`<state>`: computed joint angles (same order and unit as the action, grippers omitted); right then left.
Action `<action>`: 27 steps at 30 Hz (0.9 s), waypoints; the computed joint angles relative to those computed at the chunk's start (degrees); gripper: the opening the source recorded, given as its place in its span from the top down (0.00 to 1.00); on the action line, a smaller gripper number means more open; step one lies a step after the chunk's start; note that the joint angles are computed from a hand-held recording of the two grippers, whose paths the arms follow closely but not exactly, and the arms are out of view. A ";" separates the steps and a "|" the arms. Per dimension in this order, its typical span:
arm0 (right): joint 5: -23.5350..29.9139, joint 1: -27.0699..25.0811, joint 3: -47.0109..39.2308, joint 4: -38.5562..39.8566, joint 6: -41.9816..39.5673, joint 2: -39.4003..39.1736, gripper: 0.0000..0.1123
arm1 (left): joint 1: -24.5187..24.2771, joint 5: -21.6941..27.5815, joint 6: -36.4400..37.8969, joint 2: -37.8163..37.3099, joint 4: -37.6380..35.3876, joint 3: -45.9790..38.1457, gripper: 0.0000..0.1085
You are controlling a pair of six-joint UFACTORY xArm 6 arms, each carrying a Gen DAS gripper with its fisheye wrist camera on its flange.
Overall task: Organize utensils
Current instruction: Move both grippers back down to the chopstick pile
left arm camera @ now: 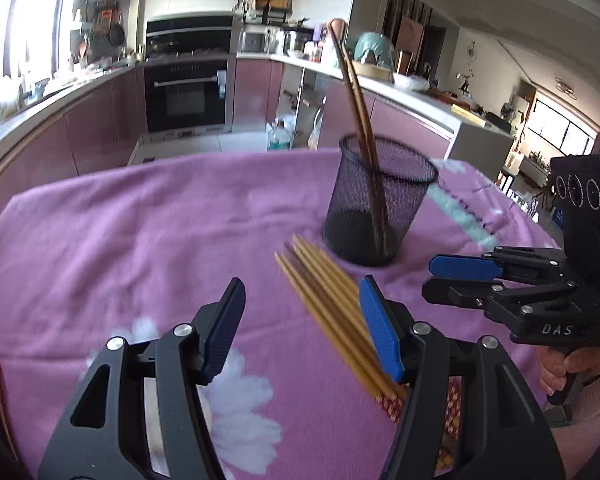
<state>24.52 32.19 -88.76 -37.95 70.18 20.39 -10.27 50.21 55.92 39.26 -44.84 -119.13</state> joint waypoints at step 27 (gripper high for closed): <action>1.25 2.32 -0.01 9.29 -3.15 2.50 0.86 | -0.20 7.66 -0.82 -0.75 5.22 4.45 0.74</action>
<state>25.77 34.51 -88.77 -28.66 67.04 22.88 -10.47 57.86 55.10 38.52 -39.63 -114.67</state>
